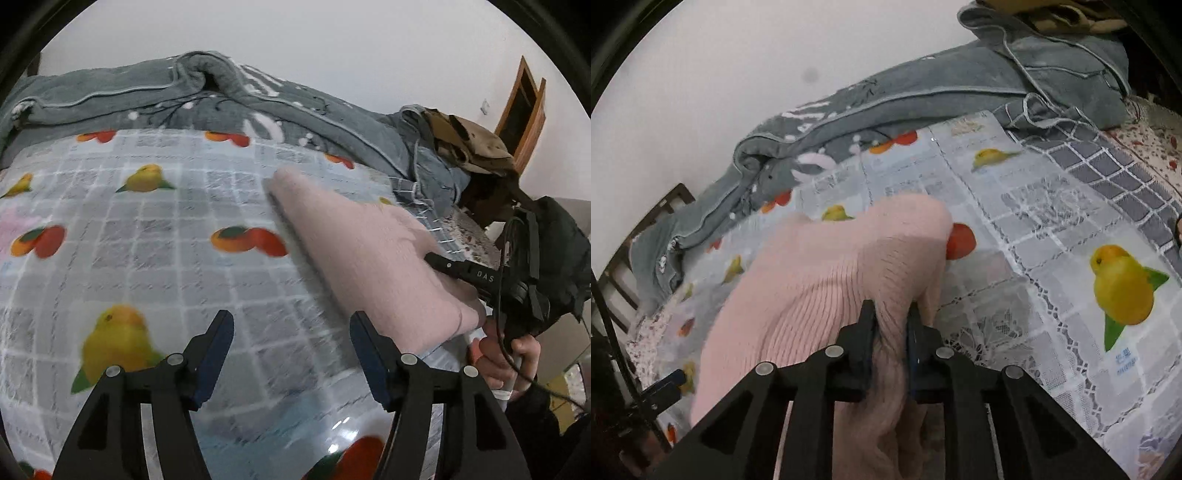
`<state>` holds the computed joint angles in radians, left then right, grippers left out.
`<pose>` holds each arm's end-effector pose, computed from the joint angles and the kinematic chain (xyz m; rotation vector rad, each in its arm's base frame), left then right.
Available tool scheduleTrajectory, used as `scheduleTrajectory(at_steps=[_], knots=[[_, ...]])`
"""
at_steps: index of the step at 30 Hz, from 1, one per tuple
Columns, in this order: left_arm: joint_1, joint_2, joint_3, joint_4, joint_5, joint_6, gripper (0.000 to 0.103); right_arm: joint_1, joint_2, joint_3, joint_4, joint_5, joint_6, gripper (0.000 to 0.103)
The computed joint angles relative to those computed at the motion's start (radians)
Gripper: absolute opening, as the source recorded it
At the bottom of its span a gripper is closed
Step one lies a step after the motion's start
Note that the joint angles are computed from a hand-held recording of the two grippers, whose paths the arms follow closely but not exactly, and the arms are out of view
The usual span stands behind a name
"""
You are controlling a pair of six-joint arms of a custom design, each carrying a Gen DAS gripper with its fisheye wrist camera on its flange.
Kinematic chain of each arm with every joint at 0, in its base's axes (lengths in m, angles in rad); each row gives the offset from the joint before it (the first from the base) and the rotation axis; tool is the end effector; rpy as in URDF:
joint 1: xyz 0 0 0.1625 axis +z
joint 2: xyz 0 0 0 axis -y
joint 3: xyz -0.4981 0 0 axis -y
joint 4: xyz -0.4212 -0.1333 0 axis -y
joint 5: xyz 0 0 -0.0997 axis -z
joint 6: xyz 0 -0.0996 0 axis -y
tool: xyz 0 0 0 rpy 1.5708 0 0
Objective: Fold small clothes
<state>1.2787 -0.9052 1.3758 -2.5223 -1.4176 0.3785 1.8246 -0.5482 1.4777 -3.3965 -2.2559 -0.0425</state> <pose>-0.0930 -0.8251 0.3221 0.8992 2.7458 -0.6981 0.2688 -0.7563 0.1143 -0.0505 -2.3348 1.1869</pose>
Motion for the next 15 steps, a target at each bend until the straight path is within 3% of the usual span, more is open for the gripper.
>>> scheduleTrajectory(at_steps=[3,5,8,12,15], knots=[[-0.008,0.037,-0.067,0.069,-0.045,-0.031,0.067,0.007,-0.012,-0.013,0.064,-0.032,0.028,0.032],[-0.013,0.072,-0.125,0.138,-0.066,-0.056,0.067,0.000,-0.026,0.001,0.075,-0.006,0.053,0.047],[-0.018,0.115,-0.184,0.202,-0.079,-0.084,0.067,-0.027,-0.043,0.015,0.139,0.060,0.088,0.054],[-0.001,0.186,-0.289,0.329,-0.143,-0.158,0.067,-0.074,-0.064,0.029,0.194,0.230,0.139,0.056],[0.021,0.217,-0.341,0.381,-0.217,-0.207,0.068,-0.074,-0.054,0.000,0.237,0.252,0.110,0.047]])
